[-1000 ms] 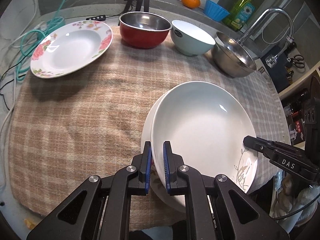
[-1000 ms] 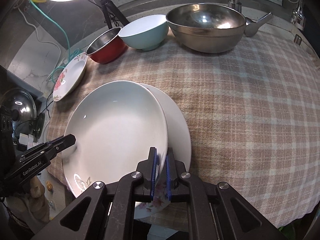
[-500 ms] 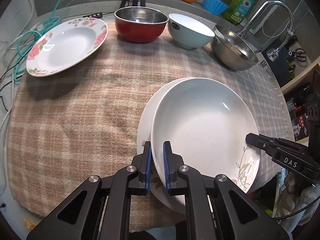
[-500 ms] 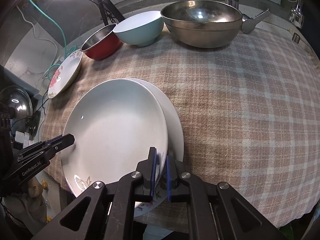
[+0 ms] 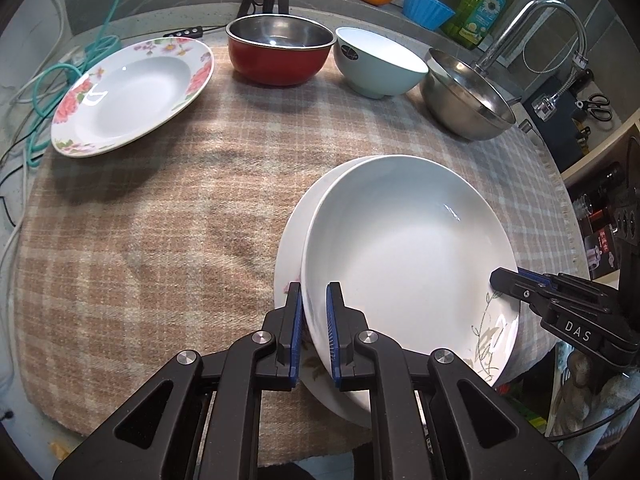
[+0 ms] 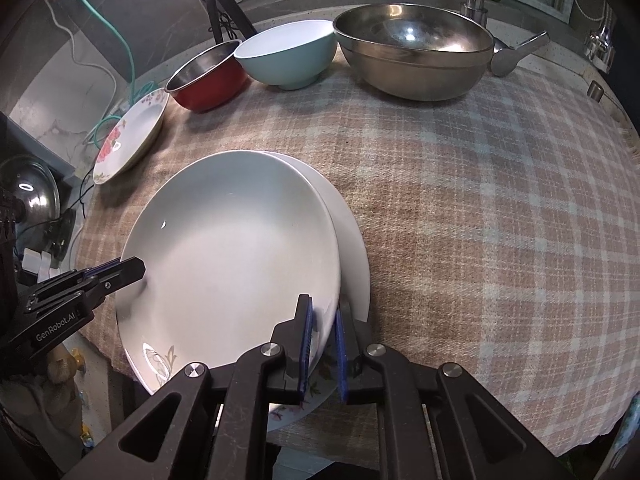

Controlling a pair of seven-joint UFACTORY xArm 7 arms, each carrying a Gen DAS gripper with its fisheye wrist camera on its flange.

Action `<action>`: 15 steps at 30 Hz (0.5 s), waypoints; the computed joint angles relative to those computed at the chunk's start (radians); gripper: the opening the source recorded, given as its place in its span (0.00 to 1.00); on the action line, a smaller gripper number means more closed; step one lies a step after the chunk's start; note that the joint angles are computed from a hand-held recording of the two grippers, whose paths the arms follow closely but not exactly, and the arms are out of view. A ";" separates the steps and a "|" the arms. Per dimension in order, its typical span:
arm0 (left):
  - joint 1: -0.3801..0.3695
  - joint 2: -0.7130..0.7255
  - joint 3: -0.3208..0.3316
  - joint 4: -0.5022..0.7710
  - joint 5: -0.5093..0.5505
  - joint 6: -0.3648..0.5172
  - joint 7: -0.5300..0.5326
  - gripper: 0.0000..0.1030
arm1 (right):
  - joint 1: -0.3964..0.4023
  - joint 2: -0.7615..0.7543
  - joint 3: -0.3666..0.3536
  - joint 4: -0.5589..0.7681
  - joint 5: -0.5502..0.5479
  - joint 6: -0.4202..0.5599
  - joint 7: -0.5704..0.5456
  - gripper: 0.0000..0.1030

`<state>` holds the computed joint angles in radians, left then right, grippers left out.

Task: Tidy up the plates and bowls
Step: 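Lower the plain white plate onto the pink-flowered plate and open both tools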

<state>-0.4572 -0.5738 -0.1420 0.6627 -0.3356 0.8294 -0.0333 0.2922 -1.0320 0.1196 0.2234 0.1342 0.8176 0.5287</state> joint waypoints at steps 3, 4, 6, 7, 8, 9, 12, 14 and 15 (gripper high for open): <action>-0.001 0.001 -0.001 0.002 0.003 0.000 0.002 0.09 | 0.002 0.001 0.000 0.001 0.001 0.000 0.001 0.11; -0.003 0.002 0.001 0.002 0.000 0.001 0.004 0.09 | 0.003 0.001 -0.002 0.000 0.002 0.001 0.000 0.11; -0.002 0.002 -0.001 0.003 0.000 0.002 0.000 0.10 | 0.004 0.001 -0.004 0.000 0.001 0.001 -0.006 0.11; -0.003 0.002 -0.001 0.002 -0.001 0.001 0.000 0.12 | 0.004 0.002 -0.003 0.001 0.000 0.002 -0.006 0.11; -0.003 0.001 -0.002 0.002 -0.001 0.001 0.000 0.15 | 0.003 0.002 -0.002 0.001 0.000 0.003 -0.005 0.11; -0.002 0.000 -0.003 0.002 0.001 0.002 -0.001 0.15 | 0.003 0.002 -0.001 0.001 0.000 0.004 -0.005 0.11; -0.004 0.001 -0.002 0.003 0.002 0.004 0.001 0.15 | 0.001 0.000 -0.002 0.000 0.001 0.004 -0.003 0.13; -0.004 0.003 -0.002 0.005 0.002 0.006 0.001 0.15 | -0.001 -0.001 -0.004 0.000 0.000 0.004 -0.005 0.15; -0.004 0.003 -0.002 0.006 0.002 0.006 0.000 0.15 | 0.000 -0.002 -0.005 0.000 0.001 0.006 -0.007 0.16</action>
